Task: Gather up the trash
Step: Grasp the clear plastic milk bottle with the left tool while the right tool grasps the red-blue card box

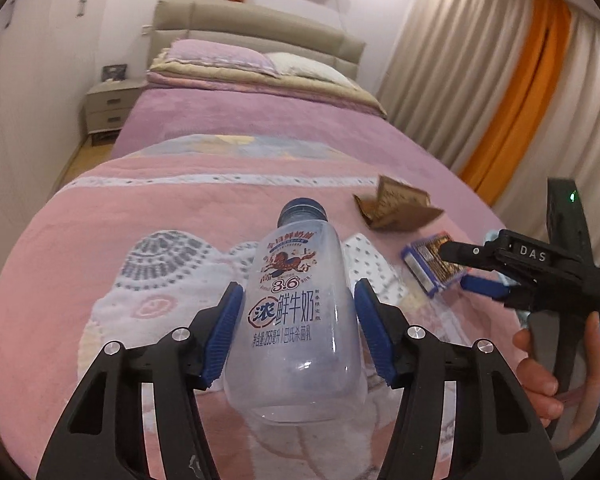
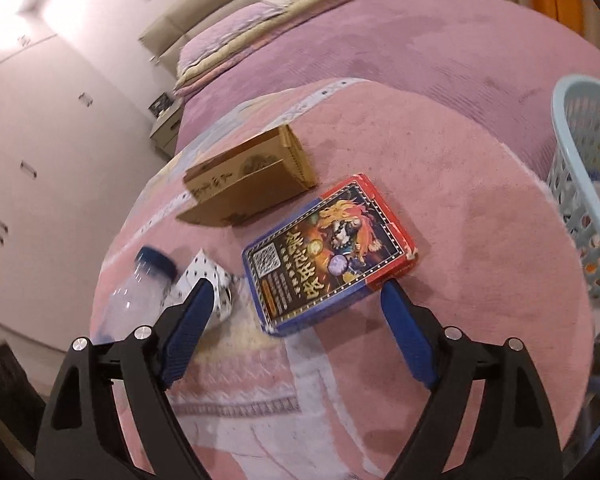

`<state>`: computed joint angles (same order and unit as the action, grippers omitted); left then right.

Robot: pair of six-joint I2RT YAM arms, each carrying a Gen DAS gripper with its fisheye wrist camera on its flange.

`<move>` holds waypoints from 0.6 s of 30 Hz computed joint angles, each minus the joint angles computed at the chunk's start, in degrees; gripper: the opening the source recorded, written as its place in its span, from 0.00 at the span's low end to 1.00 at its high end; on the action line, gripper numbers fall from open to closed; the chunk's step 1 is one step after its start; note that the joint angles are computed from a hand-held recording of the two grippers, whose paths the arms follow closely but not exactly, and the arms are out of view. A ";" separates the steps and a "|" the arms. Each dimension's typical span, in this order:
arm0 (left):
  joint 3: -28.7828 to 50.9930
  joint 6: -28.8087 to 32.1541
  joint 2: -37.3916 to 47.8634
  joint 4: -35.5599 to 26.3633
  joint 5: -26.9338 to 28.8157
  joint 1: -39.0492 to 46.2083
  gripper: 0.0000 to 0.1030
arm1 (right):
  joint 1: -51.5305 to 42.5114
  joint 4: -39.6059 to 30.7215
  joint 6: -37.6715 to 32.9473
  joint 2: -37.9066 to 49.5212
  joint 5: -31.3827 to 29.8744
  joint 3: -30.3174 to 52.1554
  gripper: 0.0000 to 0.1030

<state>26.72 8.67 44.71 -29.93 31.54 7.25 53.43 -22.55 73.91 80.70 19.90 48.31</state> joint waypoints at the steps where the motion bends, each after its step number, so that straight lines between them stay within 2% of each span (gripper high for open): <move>1: -0.08 -0.34 0.71 0.83 0.70 1.20 0.54 | -0.40 -0.23 0.68 0.53 0.52 0.52 0.79; 6: -1.22 -0.20 3.89 3.52 6.12 5.98 0.54 | -2.29 -2.06 3.81 4.61 1.27 4.13 0.79; 14: -2.87 0.02 2.89 5.04 4.54 4.94 0.54 | -0.36 -14.32 5.06 15.09 7.62 16.47 0.83; 18: -1.81 1.48 5.69 3.96 5.81 4.93 0.53 | 0.53 -17.23 1.58 18.59 10.41 19.05 0.83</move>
